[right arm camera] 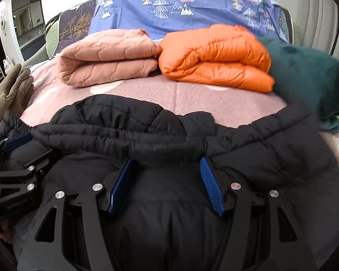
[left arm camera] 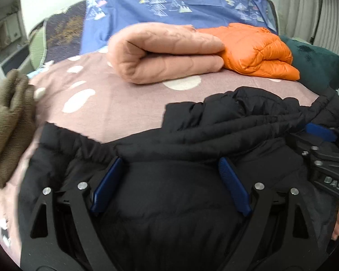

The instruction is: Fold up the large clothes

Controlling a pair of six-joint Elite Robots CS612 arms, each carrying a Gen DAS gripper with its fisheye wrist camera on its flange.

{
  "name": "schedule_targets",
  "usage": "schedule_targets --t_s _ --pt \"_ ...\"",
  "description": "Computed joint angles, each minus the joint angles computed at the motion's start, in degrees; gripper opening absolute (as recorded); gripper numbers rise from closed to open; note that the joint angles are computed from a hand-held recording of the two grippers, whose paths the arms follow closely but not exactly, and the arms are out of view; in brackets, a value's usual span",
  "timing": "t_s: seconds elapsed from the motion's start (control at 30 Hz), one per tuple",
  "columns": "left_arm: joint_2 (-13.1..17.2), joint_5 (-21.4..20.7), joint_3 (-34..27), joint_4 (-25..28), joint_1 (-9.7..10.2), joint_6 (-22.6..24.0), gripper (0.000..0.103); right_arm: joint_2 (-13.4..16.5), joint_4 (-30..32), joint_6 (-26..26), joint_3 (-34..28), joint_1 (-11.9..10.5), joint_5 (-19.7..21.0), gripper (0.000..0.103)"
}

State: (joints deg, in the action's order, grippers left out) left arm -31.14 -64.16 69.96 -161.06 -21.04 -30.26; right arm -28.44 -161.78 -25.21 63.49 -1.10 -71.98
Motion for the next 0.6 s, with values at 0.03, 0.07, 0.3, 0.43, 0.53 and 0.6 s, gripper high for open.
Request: schedule_targets --t_s 0.03,0.07,0.3,0.43,0.53,0.6 --pt "-0.73 0.79 1.02 -0.52 -0.34 -0.15 0.086 -1.41 -1.6 0.73 2.2 -0.46 1.23 0.065" --pt "-1.59 1.1 2.3 -1.47 -0.7 0.05 0.086 -2.19 -2.46 1.1 3.46 -0.82 2.43 0.069" --pt "-4.69 0.35 7.95 -4.53 -1.77 -1.39 0.088 -3.7 -6.36 -1.02 8.83 -1.4 2.23 0.076" --pt "-2.95 0.79 7.69 -5.55 -1.8 -0.68 0.09 -1.72 -10.28 -3.44 8.56 -0.61 -0.86 0.08" --pt "-2.56 0.95 6.99 -4.25 -1.78 -0.08 0.091 -1.42 -8.87 -3.4 7.88 -0.68 -0.6 0.08" --pt "-2.46 0.06 6.97 -4.51 -1.58 -0.22 0.091 -1.36 -8.09 -3.37 7.62 -0.73 -0.46 0.08"
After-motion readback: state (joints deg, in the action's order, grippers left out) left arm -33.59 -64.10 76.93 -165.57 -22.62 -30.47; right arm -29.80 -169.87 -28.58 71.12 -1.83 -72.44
